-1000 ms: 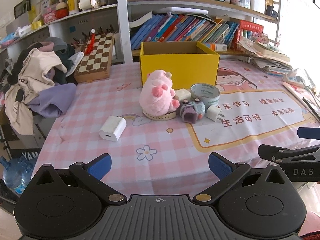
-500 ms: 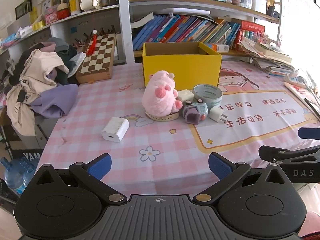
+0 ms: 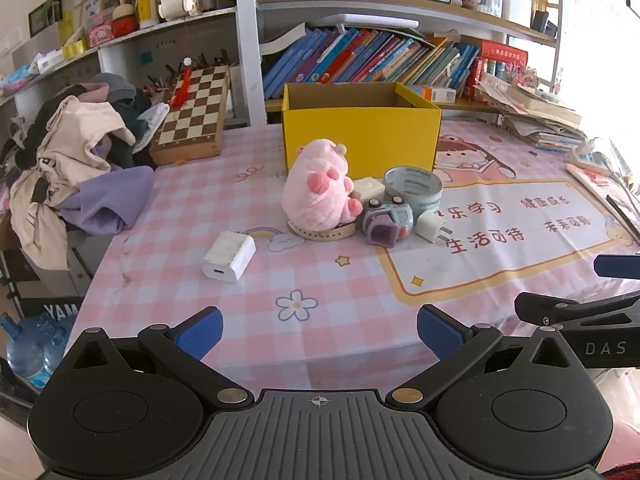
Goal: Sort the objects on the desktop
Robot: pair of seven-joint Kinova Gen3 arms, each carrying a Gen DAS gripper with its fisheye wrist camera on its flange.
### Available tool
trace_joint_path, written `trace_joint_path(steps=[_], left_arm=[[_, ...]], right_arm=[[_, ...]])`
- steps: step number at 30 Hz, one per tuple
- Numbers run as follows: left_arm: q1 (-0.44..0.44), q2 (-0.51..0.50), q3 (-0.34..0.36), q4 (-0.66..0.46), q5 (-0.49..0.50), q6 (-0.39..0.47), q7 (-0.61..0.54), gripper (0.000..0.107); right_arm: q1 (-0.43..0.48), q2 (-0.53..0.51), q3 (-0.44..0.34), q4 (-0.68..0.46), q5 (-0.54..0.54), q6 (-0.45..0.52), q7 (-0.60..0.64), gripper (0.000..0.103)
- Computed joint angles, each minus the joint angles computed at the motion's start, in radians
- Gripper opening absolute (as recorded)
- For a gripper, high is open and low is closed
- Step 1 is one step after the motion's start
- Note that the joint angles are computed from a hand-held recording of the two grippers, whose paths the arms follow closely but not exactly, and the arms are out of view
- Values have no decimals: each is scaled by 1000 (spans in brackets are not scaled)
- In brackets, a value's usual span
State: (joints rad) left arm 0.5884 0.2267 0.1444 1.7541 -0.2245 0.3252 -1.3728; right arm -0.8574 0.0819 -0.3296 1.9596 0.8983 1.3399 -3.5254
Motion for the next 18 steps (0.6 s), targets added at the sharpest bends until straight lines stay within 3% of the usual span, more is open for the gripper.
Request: trace_joint_path(steps=[18], left_arm=[[2, 7, 0, -17, -11, 36, -2, 103]], right_arm=[[29, -22, -2, 15, 0, -62, 33, 103]])
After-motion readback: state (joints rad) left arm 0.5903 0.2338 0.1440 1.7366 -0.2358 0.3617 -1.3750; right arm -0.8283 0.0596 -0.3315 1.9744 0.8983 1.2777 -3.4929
